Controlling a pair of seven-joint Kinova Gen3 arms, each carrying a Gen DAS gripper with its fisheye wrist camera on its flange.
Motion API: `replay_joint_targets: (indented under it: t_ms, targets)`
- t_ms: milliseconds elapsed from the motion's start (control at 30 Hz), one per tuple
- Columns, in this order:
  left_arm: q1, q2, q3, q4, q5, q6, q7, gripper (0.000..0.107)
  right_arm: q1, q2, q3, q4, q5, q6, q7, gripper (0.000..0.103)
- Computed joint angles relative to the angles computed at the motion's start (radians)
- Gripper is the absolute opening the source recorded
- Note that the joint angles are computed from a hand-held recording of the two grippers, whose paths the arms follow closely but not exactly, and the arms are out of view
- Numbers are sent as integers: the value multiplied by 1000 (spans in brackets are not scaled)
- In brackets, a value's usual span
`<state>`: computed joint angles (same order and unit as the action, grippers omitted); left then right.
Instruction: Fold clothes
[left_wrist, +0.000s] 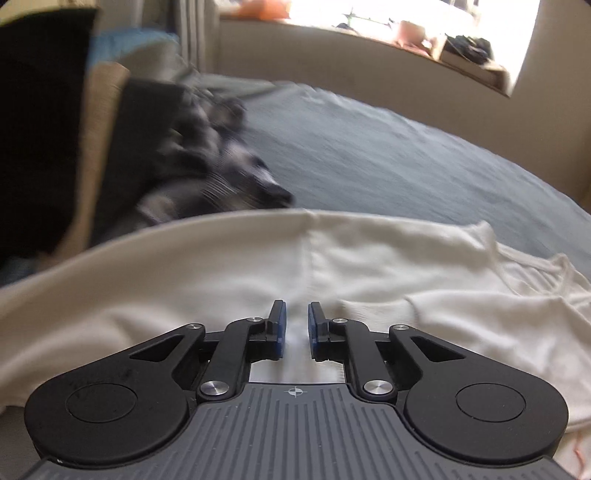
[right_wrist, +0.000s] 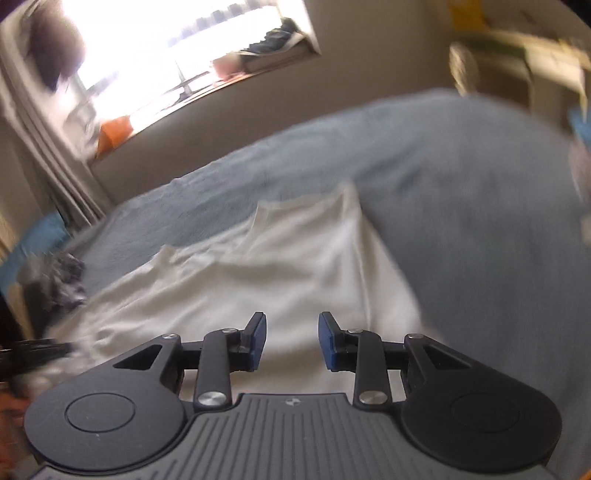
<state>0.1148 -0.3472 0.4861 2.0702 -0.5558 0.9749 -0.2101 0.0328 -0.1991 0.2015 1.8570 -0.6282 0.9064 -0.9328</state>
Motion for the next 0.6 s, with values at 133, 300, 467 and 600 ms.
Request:
replay_joint_targets:
  t_ms: [133,300,467,600]
  targets:
    - [126,16,-55,3,-31,-85,-73,14,-154,126,-13,-103,128,-142,163,34]
    - [172,65,-82,24,14,-187,-214,14,-106,294,-204,-240,331,-156,366,43]
    - [99,48,-30,40,55,-207,-314,15,-136,423,-256,-386,518,-44,476,43]
    - [111,39,-77,43,106,-225,-399,17,-140,510,-275,-521,551,98,506,42]
